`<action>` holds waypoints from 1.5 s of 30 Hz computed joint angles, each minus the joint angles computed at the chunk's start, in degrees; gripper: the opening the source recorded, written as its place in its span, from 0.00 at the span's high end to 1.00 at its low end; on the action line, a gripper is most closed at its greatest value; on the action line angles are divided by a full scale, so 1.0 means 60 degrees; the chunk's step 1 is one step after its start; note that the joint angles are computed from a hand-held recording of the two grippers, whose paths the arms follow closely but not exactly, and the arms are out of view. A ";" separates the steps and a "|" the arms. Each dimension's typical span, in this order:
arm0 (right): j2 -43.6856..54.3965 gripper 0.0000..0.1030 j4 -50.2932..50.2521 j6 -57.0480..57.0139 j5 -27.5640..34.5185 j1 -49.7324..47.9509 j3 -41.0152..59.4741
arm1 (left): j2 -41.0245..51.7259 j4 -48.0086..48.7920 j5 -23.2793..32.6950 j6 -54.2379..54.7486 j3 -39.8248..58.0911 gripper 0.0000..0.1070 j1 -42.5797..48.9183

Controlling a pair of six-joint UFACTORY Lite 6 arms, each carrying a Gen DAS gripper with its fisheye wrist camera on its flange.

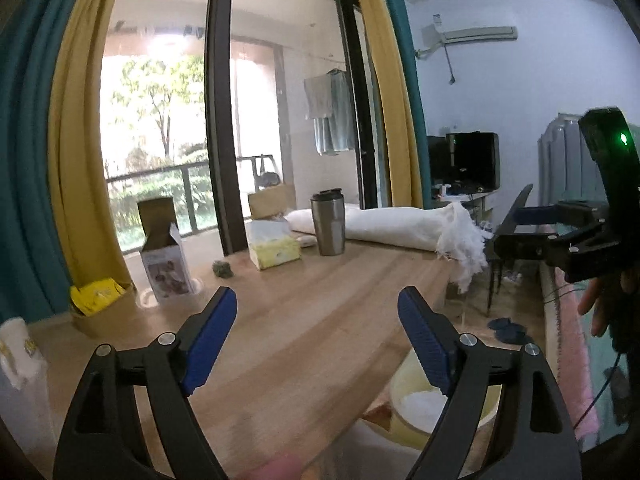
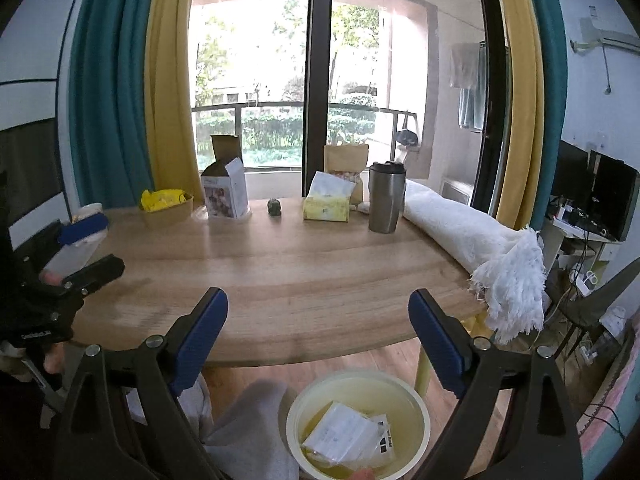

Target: Collect trash

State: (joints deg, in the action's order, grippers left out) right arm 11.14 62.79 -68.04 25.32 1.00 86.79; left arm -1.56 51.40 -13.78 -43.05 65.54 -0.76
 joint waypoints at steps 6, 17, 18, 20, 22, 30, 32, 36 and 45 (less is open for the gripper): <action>-0.0062 0.11 0.0952 -0.1341 0.0087 -0.0362 -0.0536 | 0.0316 -0.0227 -0.0042 -0.0032 0.0029 0.20 -0.0171; 0.0454 0.11 0.1657 -0.2146 0.0272 -0.1118 -0.0808 | 0.0952 -0.1886 0.0189 0.1524 0.0251 0.20 -0.0831; 0.0488 0.11 0.1709 -0.2211 0.0312 -0.1163 -0.0800 | 0.0981 -0.1948 0.0202 0.1584 0.0267 0.20 -0.0860; 0.0507 0.11 0.1820 -0.2338 0.0355 -0.1223 -0.0821 | 0.1006 -0.2164 0.0236 0.1794 0.0282 0.20 -0.0910; 0.0531 0.11 0.1845 -0.2367 0.0404 -0.1261 -0.0809 | 0.1027 -0.2034 0.0238 0.1645 0.0301 0.20 -0.0917; 0.0654 0.11 0.1992 -0.2524 0.0550 -0.1410 -0.0775 | 0.1082 -0.2649 0.0190 0.2270 0.0287 0.20 -0.0982; 0.0665 0.11 0.2011 -0.2549 0.0565 -0.1422 -0.0771 | 0.1067 -0.2753 0.0174 0.2344 0.0262 0.20 -0.0980; 0.0634 0.11 0.2015 -0.2547 0.0537 -0.1404 -0.0807 | 0.1026 -0.2716 0.0112 0.2322 0.0172 0.20 -0.0959; 0.0718 0.11 0.1626 -0.2174 0.0422 -0.1365 -0.0653 | 0.0997 -0.1882 0.0076 0.1462 0.0185 0.20 -0.0841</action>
State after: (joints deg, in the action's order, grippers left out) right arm 15.45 72.54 -81.08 27.85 -7.18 82.87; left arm 4.42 40.11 -13.33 -34.28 66.65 -5.80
